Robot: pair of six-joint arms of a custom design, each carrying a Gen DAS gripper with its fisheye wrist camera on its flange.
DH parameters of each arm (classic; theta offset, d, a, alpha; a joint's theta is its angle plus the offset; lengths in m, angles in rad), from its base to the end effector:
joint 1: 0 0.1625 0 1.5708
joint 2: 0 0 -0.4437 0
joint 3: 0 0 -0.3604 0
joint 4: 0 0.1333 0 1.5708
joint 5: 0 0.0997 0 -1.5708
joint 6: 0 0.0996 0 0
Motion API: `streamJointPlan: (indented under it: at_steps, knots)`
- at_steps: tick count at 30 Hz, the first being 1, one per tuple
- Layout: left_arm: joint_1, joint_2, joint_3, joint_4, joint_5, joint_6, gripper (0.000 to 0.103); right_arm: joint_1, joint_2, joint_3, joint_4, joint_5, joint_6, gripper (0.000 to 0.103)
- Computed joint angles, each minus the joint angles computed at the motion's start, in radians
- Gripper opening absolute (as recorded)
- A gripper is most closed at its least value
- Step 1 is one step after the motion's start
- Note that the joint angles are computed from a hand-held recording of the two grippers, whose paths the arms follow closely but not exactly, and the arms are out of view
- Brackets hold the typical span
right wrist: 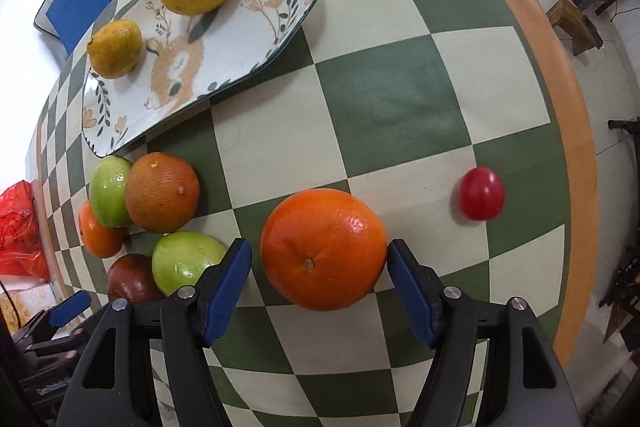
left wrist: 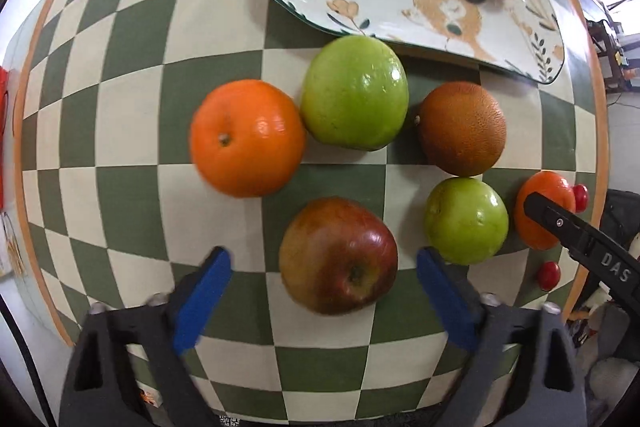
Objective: Organize fruits
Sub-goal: 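Grasp the red apple with the left tool while the right tool grasps the orange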
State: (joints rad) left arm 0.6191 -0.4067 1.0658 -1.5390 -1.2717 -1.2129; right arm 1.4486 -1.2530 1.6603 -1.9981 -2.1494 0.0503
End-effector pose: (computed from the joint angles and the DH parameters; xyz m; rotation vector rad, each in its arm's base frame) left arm -0.4827 -0.5437 -0.0196 -0.1833 2.3934 0.0859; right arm 0.0087 -0.5763 0.3598 -0.2284 -2.5525 -0.0018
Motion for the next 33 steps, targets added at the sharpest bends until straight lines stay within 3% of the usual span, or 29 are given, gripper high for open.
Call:
streamJointPlan:
  at_steps: [5, 7, 15, 24, 33]
  knots:
    - [-0.001, 0.004, 0.019, -0.051, -0.008, 0.040, 0.063, -0.018, 0.013, 0.002, -0.002, 0.016, -0.011, 0.069]
    - [-0.009, 0.004, 0.017, -0.035, -0.003, 0.036, 0.063, -0.024, 0.010, 0.006, -0.004, 0.023, -0.021, 0.069]
    - [-0.019, -0.043, 0.150, -0.162, -0.063, 0.003, 0.064, -0.037, -0.036, 0.054, 0.111, 0.064, -0.036, 0.068]
    - [-0.005, -0.012, 0.110, -0.138, -0.060, 0.014, 0.064, -0.041, -0.030, 0.066, 0.105, 0.065, -0.023, 0.069]
    - [-0.051, -0.039, 0.096, -0.143, -0.053, -0.025, 0.063, -0.039, -0.019, 0.070, 0.093, 0.047, -0.047, 0.068]
